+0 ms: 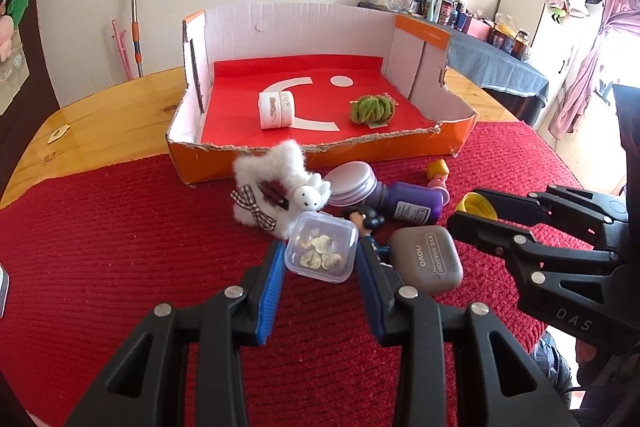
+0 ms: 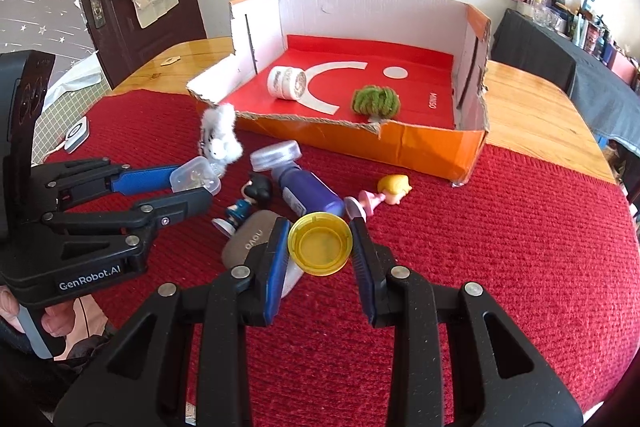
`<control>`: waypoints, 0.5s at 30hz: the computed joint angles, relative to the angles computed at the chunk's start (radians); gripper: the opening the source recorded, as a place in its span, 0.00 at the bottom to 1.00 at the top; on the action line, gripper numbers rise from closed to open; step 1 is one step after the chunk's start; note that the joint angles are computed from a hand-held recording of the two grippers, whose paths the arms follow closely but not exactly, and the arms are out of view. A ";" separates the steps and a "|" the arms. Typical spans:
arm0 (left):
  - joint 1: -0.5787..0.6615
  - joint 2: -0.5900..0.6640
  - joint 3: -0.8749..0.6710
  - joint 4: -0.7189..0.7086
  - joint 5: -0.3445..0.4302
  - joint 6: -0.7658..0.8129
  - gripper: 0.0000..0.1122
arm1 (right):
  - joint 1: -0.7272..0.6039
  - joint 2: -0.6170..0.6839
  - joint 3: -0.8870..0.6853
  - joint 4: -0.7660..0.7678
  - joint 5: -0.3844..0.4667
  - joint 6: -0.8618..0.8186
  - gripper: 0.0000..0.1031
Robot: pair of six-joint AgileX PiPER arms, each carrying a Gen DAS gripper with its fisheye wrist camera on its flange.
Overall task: Organize objects
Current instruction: 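Carry the clear plastic box with the left tool while the right carries the yellow lid into the box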
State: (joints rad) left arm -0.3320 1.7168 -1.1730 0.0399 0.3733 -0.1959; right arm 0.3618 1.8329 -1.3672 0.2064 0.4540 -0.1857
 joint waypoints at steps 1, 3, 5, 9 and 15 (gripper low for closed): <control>0.000 -0.003 0.001 0.004 0.000 -0.003 0.34 | 0.003 0.001 -0.005 -0.001 0.001 0.000 0.28; 0.001 -0.006 0.001 0.004 0.000 -0.004 0.34 | 0.006 0.000 -0.009 0.007 0.001 -0.009 0.28; 0.001 -0.006 0.000 0.003 -0.001 -0.004 0.34 | 0.007 0.002 -0.015 0.012 0.000 -0.014 0.28; 0.001 -0.005 0.001 -0.001 -0.001 0.000 0.34 | 0.006 0.012 -0.021 0.015 0.004 -0.015 0.28; 0.001 -0.014 -0.005 -0.011 -0.002 0.011 0.34 | 0.001 0.015 -0.030 0.028 0.011 -0.025 0.28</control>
State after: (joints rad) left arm -0.3309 1.7032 -1.1784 0.0291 0.3715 -0.1846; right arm 0.3630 1.8478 -1.3975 0.2341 0.4647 -0.2111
